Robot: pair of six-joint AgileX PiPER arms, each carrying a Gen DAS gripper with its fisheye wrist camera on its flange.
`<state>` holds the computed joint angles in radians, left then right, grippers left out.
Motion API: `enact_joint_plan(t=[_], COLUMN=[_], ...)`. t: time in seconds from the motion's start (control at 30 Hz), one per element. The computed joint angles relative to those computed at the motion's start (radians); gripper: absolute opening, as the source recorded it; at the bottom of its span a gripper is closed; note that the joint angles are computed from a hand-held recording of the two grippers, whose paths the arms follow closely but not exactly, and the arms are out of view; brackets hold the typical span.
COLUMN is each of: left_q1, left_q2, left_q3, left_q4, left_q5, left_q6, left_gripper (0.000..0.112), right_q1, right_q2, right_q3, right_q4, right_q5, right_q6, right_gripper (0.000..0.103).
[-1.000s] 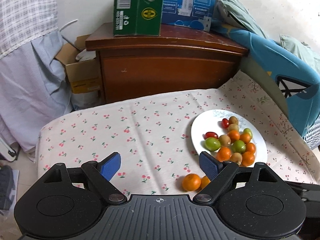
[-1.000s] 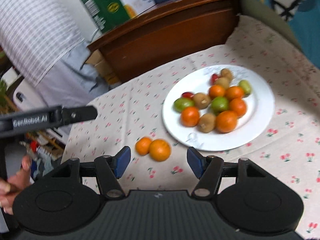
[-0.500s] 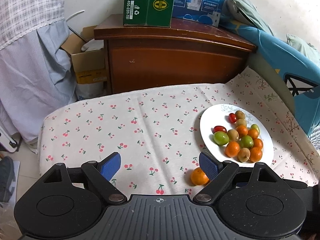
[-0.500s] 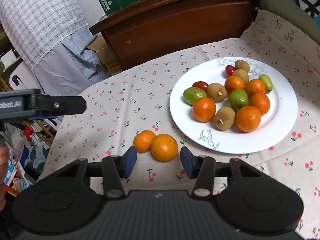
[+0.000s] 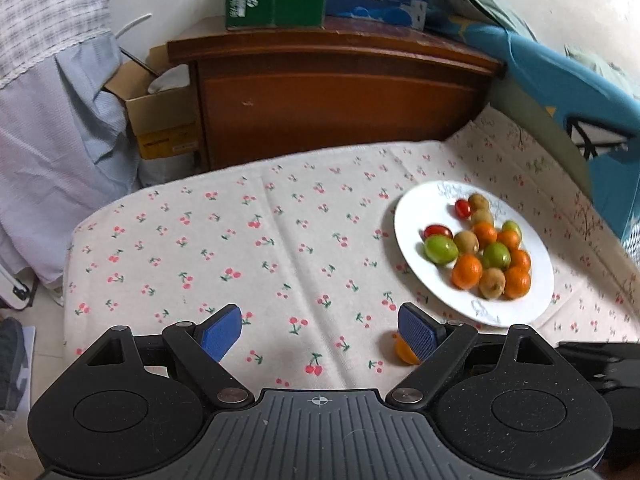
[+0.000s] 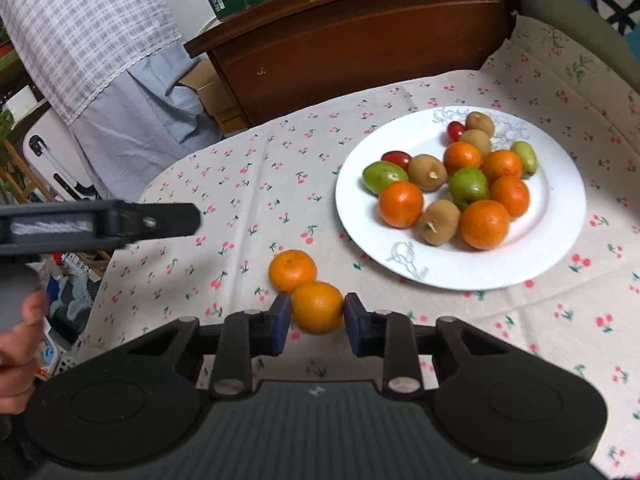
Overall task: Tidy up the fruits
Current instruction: 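Grasp a mandarin with the right tool while the left tool grasps the other mandarin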
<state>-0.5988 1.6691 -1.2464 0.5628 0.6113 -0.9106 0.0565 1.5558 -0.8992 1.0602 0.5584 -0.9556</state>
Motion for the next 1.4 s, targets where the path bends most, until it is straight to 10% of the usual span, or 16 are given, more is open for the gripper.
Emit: enact_joint_plan(t=[0.5,1.4], left_q1=[-0.08,-0.079], left_q2=[0.084,0.167], left_q3=[0.035,0.006], left_q4=[0.045,0.081], left_q5=[-0.139,-0.181], left_q6=[0.061,0.079], left_gripper=[0.084,0.039], right_q1=[-0.095,-0.09], right_q2=[-0.072,-0.02], right_q3=[0.063,0.068], right_q4=[-0.061,0.021], right_q5=[0.044,0.057], right_q6=[-0.02,-0.104], right_gripper=[0.027,0.033])
